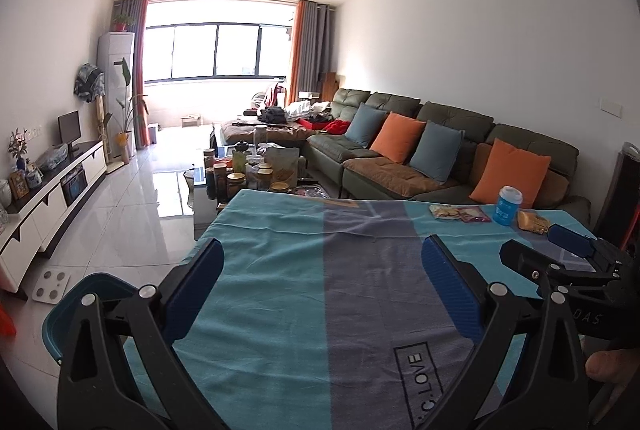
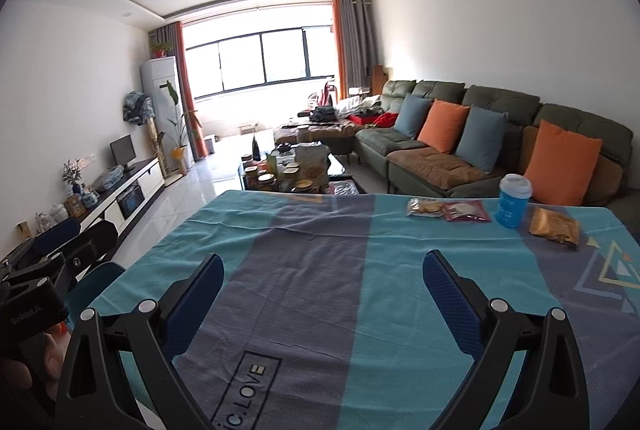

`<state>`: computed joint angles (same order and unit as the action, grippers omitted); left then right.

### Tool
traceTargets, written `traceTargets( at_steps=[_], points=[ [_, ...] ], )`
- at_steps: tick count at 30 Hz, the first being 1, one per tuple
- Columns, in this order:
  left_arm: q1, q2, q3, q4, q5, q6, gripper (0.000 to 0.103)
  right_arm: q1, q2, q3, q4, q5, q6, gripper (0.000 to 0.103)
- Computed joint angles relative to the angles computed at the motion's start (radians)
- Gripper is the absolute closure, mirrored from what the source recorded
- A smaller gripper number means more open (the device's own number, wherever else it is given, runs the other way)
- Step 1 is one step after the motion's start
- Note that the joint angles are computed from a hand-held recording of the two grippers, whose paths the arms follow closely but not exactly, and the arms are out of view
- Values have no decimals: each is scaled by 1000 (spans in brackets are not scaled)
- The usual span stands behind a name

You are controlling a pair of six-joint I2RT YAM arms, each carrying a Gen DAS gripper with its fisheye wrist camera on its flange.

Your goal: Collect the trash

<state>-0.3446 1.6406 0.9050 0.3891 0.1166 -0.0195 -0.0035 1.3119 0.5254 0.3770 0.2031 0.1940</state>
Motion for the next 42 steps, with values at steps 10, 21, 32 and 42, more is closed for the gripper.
traceTargets(
  at_steps=[10,21,32,42],
  points=[
    [5,-51,-84,78,25,2,6,92,-104,-148,97,185,21,7],
    [37,-121,-224,212,76,2,5,263,-196,-275,194,472,14,7],
    [76,-155,-308,294,57,-22,5,384,-299,-341,203,661,12,7],
    [100,-192,-340,300,64,-6,5,400,-289,-338,200,681,24,7]
  ],
)
